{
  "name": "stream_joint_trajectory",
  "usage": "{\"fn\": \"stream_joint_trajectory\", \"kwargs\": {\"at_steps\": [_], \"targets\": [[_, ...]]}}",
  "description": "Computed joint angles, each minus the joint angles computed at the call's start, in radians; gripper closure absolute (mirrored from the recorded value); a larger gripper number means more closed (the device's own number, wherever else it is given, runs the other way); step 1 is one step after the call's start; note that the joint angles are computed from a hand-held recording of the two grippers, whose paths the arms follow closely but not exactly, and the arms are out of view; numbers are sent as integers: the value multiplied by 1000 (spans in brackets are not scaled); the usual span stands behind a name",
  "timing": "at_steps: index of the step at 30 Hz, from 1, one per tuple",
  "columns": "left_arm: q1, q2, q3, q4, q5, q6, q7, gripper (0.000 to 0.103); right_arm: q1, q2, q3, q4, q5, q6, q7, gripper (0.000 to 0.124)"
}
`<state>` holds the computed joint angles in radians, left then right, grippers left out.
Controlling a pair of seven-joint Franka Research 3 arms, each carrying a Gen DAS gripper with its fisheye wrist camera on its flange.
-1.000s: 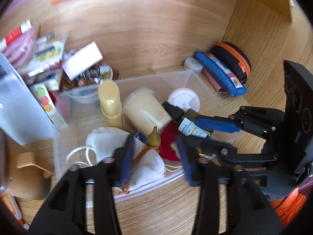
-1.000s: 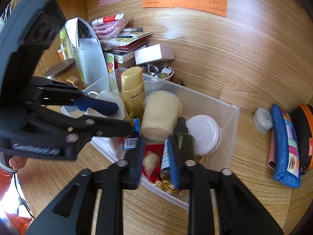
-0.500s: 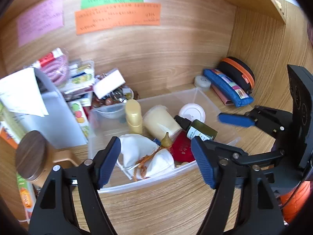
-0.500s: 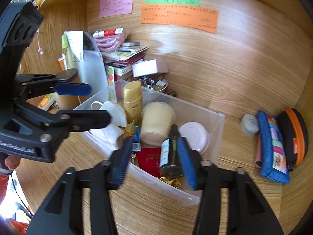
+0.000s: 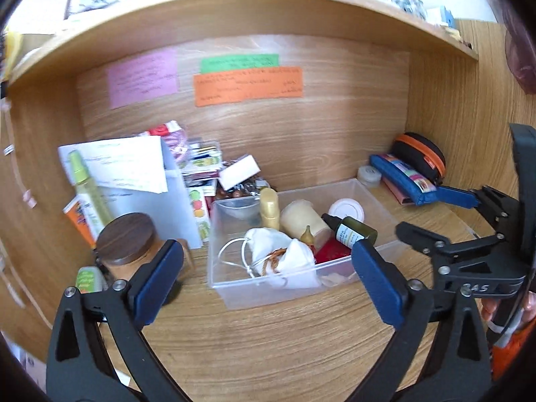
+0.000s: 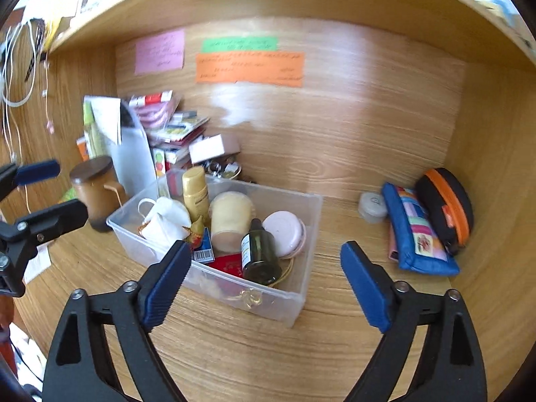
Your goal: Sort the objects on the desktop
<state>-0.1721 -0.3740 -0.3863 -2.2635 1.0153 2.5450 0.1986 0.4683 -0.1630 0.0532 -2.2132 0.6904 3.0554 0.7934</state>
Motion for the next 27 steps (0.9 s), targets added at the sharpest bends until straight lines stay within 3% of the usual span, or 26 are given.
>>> {"fn": "stream_joint_trajectory", "kwargs": {"at_steps": [3,6,10,15,17,20,27], "targets": [[4,-39,-27,-27,20,-44,-64,1,34,-39,-19,-39,66,56,-24,21],[-3,-64,-45,-43,22,-87,-105,1,63,-74,-30,-81,87,113,-17,21],[-12,-96,-66,-68,40,-127,-177,0,22,-113,19,-143,15,179,85,21],[-24,-101,-86,-74,58,-180,-221,0,-89,-167,140,-220,-60,258,183,21],[-34,-98,-91,-72,66,-198,-231,0,-18,-183,75,-237,-87,269,191,21],[-46,-101,-86,-78,83,-193,-255,0,20,-198,39,-250,-132,275,211,21],[-55,-85,-67,-81,107,-159,-266,0,8,-199,37,-258,-219,272,283,21]]}}
